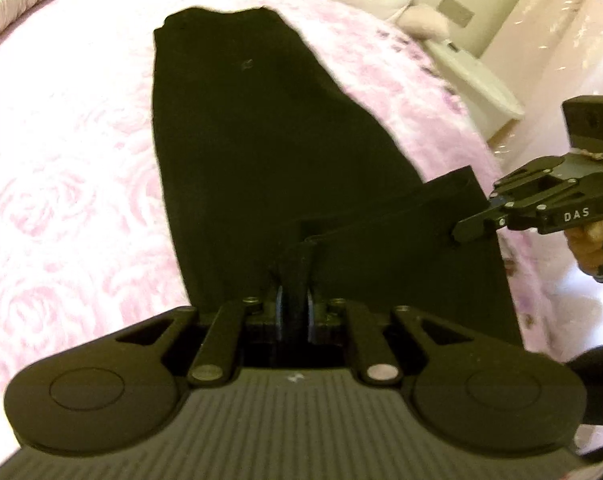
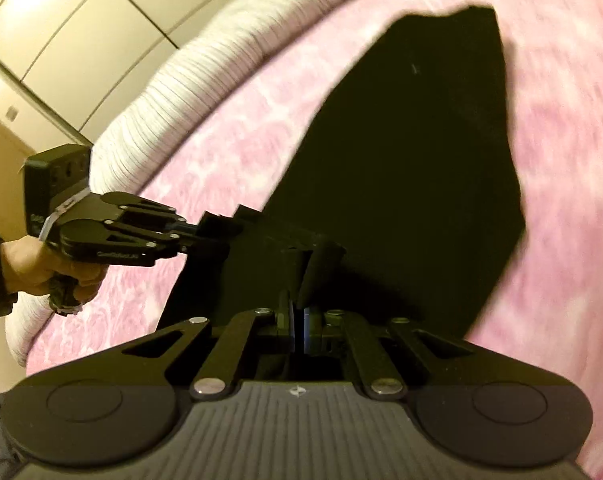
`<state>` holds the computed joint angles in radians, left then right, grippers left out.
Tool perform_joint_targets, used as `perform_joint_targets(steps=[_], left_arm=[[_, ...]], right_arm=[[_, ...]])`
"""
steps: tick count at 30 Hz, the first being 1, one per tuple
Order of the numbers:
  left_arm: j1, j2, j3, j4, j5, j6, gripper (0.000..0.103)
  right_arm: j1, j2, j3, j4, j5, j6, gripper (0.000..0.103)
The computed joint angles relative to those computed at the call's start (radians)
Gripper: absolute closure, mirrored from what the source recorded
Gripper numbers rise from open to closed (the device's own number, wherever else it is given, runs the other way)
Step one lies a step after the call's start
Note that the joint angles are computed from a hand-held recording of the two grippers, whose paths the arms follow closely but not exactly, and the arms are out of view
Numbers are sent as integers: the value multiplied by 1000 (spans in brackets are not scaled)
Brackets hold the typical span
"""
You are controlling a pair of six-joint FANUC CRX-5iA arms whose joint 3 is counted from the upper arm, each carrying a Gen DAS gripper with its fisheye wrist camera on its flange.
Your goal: Fold clothes
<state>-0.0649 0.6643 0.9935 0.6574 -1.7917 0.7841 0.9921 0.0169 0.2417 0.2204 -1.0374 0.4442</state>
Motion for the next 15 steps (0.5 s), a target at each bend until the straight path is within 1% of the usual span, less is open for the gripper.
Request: perform_joint_targets(steps=[3,5,7,8,9,10,11,12,13,14,15], left_arm=[[-23,11,-28,-35,48,18,92],[-34,12,-49,-50,67,28,91],[-36,-1,-83,-50,83,29,87],[-30,0,-85,-45,83,44,86],[-24,-5,-86,-48,86,56,83],[-19,-10,-88,-53,88,68,74],[-14,-15,-85,-60,91,68,74],[-7,-9,-59,-71,83,69,69],[1,-26,-66,-88,89,62,60],[9,-44,-76,-106,97,55,60],[17,-62,-84,-124,105,48,62]], right_arm=[[-28,21,-13,3,11,14,100],[-47,27,-32,-3,23,18,100],[-65,25,-47,-30,20,40,100],[-78,27,-49,-62,15,49,101],[-81,28,-49,-67,12,40,103],[-73,19,-58,-47,8,18,103],[-66,11,-66,-27,4,-3,103],[-58,3,-75,-7,0,-25,100],[-51,-5,-83,12,-6,-46,94],[-43,-12,-90,32,-11,-67,85],[-30,-17,-93,64,-33,-94,79]])
